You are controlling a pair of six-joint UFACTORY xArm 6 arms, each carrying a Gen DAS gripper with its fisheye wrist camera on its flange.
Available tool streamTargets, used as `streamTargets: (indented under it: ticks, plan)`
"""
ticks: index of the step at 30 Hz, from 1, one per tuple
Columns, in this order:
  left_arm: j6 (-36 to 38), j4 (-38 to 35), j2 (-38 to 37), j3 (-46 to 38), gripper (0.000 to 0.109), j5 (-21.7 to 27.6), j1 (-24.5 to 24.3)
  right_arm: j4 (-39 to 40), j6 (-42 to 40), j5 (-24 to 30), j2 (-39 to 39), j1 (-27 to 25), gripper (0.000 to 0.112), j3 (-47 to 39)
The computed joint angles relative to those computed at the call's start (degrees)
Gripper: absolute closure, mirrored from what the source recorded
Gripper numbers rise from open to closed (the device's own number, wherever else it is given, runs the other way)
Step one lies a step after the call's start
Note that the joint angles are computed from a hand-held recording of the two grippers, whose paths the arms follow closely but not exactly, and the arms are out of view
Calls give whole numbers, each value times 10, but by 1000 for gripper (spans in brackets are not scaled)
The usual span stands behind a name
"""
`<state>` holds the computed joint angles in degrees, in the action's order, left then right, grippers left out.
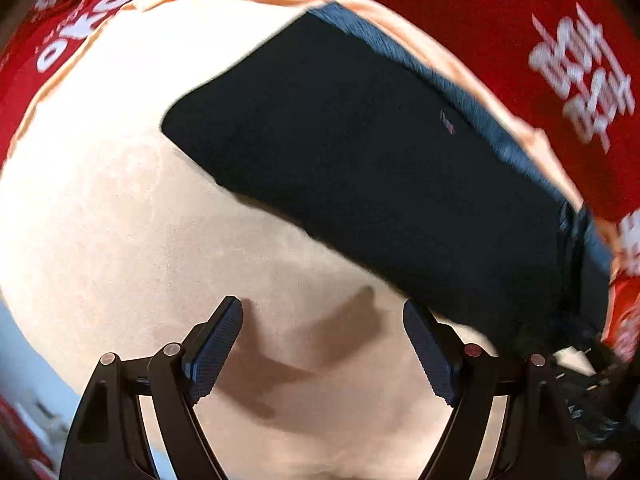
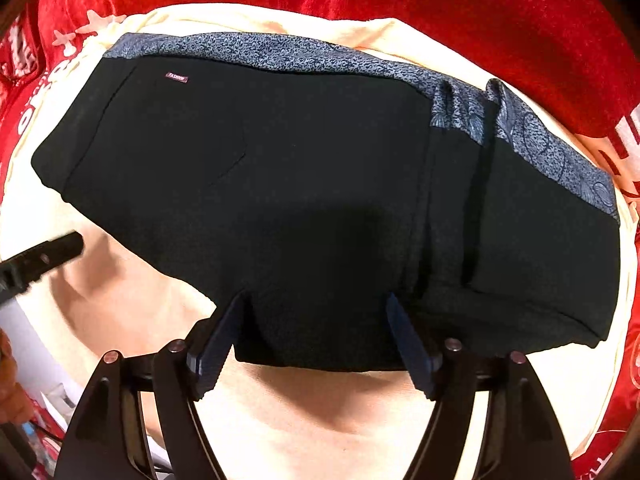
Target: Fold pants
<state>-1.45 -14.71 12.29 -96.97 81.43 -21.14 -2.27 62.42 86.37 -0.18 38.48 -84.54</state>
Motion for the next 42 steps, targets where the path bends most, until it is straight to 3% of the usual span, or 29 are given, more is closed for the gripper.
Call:
streamTargets:
  ticks: [6,14,25,32,35,39,42]
  plan:
    - [-31,-98,24,-11,25,-34,53,1,-1,-1,5,3,34,-2]
    - [10,-225,32,25,25,-73,81,1,-5,-7,0,4,32,7]
    - [-12,-266,64,-3,20,-116,61,-5,4,-20,2,13,31,11]
    - [-90,-124,100,-63,22,-121,9,-5,3,-27,-3,13,31,23]
    - [-116,8,118,-109,61,-90,-23,7,-7,-18,-4,6,31,8]
    - [-79,72,95,-91,73,-121,-50,-11,-4,-3,-16,-11,30,-33]
    - [-26,165,45,-20,74,-197,-91,2,-40,-11,-4,-50,30,-79]
